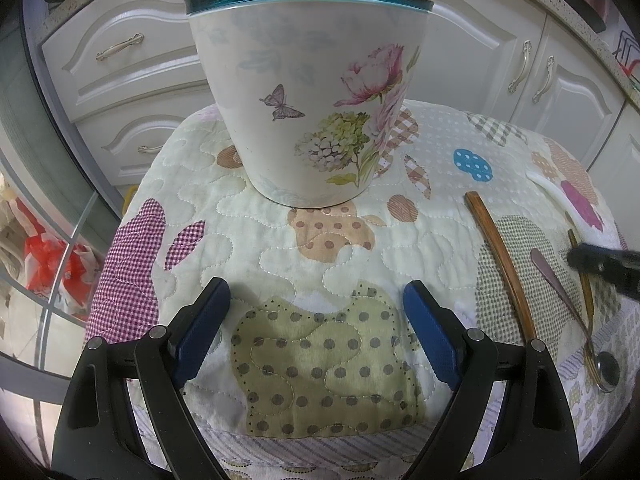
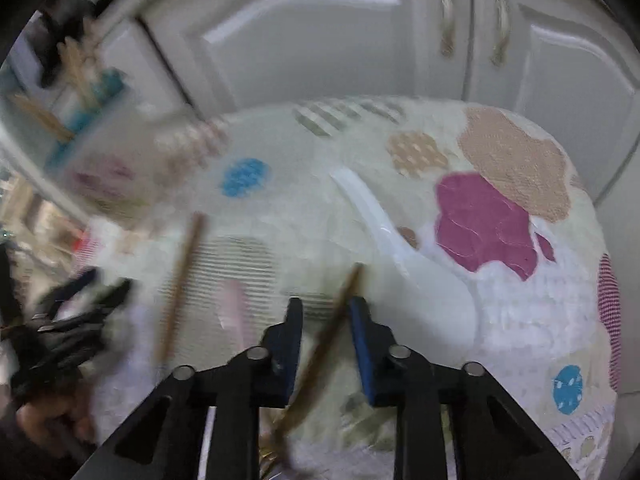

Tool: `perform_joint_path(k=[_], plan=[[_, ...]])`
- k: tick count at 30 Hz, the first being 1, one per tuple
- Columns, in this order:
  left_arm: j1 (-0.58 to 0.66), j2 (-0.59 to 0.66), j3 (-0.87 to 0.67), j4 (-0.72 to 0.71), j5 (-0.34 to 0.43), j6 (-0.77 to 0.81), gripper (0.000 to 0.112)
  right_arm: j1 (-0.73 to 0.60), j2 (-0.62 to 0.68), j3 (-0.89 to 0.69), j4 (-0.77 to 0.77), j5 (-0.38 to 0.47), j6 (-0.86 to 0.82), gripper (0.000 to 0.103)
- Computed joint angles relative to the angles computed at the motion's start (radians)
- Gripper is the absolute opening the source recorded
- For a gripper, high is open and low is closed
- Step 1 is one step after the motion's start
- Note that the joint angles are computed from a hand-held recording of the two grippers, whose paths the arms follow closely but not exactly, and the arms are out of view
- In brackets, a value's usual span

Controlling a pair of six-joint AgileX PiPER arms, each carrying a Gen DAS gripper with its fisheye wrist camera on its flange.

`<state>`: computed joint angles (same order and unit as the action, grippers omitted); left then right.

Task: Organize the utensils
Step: 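Move both open tools back over the remaining utensils on the table, then grasp the wooden-handled fork with the left tool while the right tool grasps a gold fork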

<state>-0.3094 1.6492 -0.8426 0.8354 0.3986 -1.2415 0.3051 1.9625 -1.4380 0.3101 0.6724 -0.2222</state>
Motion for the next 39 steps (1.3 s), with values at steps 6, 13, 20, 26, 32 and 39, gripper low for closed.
perform_joint_path(k=[6,13,20,26,32,39], plan=[[-0.018,-0.005,-0.013,-0.017,0.035,0.017,0.086,0.072,0.062,-0.123,-0.215,0.071,0.117,0.015],[-0.085,0.008,-0.164,-0.287,0.041,0.307,0.074,0.022,0.024,-0.060,-0.114,0.064,0.029,0.012],[-0.116,0.237,-0.485,-0.393,0.236,0.410,0.072,-0.023,-0.046,0.056,0.002,0.031,-0.077,0.012],[-0.157,0.339,-0.609,-0.362,0.340,0.410,0.034,-0.023,-0.054,0.075,0.023,0.009,-0.094,0.012],[-0.160,0.257,-0.533,-0.443,0.248,0.517,0.011,-0.116,-0.074,0.065,0.272,0.077,-0.252,0.007],[-0.101,0.000,-0.347,-0.625,0.051,0.694,0.010,-0.178,-0.227,0.133,0.462,0.072,-0.419,0.005]])
